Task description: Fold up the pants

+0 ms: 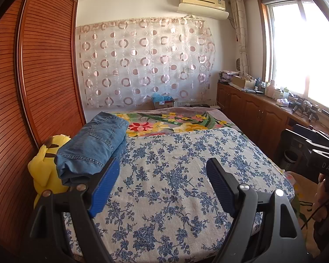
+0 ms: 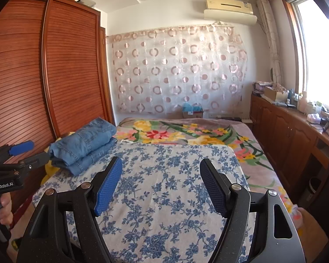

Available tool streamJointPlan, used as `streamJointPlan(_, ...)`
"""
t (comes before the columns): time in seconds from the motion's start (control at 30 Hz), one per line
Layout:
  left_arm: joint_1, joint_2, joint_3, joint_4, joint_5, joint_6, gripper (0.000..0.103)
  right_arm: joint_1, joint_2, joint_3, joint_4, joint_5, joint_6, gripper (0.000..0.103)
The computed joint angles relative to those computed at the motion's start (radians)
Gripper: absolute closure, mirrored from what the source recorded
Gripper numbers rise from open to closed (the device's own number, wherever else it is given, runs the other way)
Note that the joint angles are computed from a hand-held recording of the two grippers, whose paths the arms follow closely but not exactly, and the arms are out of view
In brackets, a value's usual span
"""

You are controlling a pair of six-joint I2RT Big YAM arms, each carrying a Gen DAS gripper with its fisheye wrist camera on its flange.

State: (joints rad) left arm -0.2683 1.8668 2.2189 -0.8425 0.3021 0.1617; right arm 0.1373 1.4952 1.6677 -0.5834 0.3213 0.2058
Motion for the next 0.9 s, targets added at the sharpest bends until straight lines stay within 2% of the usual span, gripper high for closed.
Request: streamJointPlan(0.9,-0.001,-0.014,-0.013,0.013,0.004,-0.007,0.021,-0.006,-0.007,-0.013,0.005,-0.007,-0.001,0.028)
